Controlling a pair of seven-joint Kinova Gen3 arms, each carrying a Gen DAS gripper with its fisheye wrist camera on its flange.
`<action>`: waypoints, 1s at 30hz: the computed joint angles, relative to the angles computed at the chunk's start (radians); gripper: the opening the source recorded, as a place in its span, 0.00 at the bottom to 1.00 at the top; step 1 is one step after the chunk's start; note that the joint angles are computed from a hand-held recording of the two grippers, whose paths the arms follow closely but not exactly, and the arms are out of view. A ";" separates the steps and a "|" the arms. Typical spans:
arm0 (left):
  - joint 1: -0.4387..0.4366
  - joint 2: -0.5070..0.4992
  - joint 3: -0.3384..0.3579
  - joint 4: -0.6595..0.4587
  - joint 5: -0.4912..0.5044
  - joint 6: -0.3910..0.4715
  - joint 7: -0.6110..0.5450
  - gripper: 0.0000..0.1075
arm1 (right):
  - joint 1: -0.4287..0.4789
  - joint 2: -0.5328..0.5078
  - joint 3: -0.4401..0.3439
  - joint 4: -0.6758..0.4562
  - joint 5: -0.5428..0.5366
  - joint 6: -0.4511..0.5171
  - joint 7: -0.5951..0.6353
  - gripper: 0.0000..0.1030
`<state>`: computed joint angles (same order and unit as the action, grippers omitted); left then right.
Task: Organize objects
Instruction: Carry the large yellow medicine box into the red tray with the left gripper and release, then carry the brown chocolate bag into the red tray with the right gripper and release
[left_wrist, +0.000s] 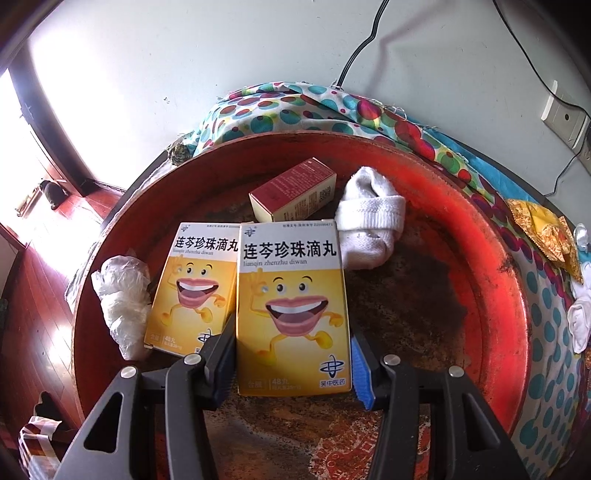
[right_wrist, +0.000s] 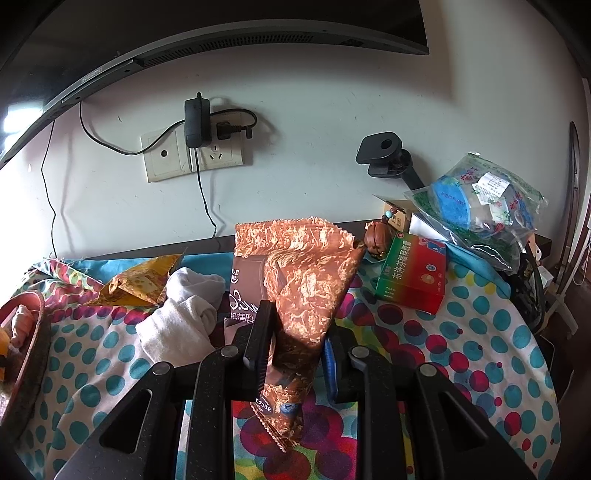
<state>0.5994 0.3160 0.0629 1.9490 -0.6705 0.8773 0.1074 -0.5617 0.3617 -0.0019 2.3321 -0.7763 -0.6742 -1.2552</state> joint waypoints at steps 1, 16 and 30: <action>0.003 0.002 0.000 -0.002 -0.002 0.006 0.002 0.49 | 0.000 0.000 0.000 0.000 0.000 0.000 0.000 0.22; 0.057 -0.024 0.019 0.011 -0.138 0.001 0.103 0.52 | -0.036 0.006 -0.008 0.012 -0.042 -0.058 0.041 0.22; 0.066 -0.046 0.037 0.041 -0.238 -0.030 0.165 0.52 | -0.017 -0.073 -0.027 0.037 -0.051 -0.021 0.035 0.20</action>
